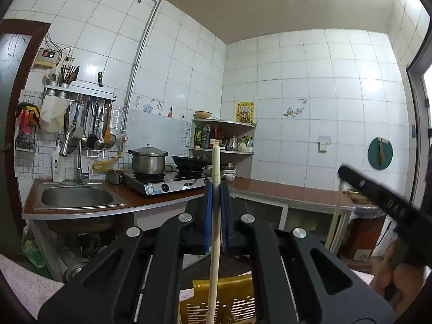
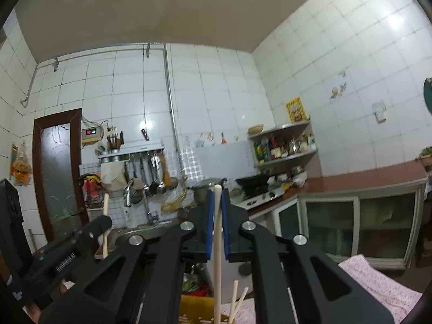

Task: Organize utensils
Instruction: 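Carry both held chopsticks up over the yellow holder, then lower both chopsticks into the yellow holder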

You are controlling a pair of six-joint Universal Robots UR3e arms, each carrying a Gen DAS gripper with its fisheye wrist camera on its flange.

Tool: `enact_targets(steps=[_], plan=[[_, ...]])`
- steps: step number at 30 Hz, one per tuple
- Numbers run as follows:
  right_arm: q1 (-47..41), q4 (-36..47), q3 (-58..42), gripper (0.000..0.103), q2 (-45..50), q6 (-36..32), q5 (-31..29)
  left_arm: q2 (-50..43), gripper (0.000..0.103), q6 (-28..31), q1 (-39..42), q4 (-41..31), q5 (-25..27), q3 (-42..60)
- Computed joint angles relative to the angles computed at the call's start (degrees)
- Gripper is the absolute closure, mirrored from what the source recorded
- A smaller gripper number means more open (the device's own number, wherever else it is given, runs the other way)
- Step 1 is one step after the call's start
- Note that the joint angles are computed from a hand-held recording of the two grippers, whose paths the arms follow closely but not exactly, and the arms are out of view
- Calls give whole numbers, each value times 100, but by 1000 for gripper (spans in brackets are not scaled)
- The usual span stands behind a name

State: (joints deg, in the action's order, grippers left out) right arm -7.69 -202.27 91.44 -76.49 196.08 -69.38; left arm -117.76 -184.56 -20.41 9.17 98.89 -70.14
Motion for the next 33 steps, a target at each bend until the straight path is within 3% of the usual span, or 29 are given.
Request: enact_targets(steps=[6,10,13,20,25,33], plan=[[294,-1001,60,97,361,-162,-402,-548,99,352,-205,819,407,141],[320,-1399,35,97,568,-127,-437,-689,99,297,-108,1682,54,-137],[309,-1399,-15,97,687,-104,-379,-923,99,255,-71,2216,133,-101],[328,-1370,-64,97,810,-190,-343,-1207,99,-31,97,2566,-1,9],[363,-1418,-22,97,857,-272,-346,-1500,99,250,-50,2824,332,251],[437,-1284,-169,97,1036,-450,-365,-1736,99,361,-117,2673,328,488]])
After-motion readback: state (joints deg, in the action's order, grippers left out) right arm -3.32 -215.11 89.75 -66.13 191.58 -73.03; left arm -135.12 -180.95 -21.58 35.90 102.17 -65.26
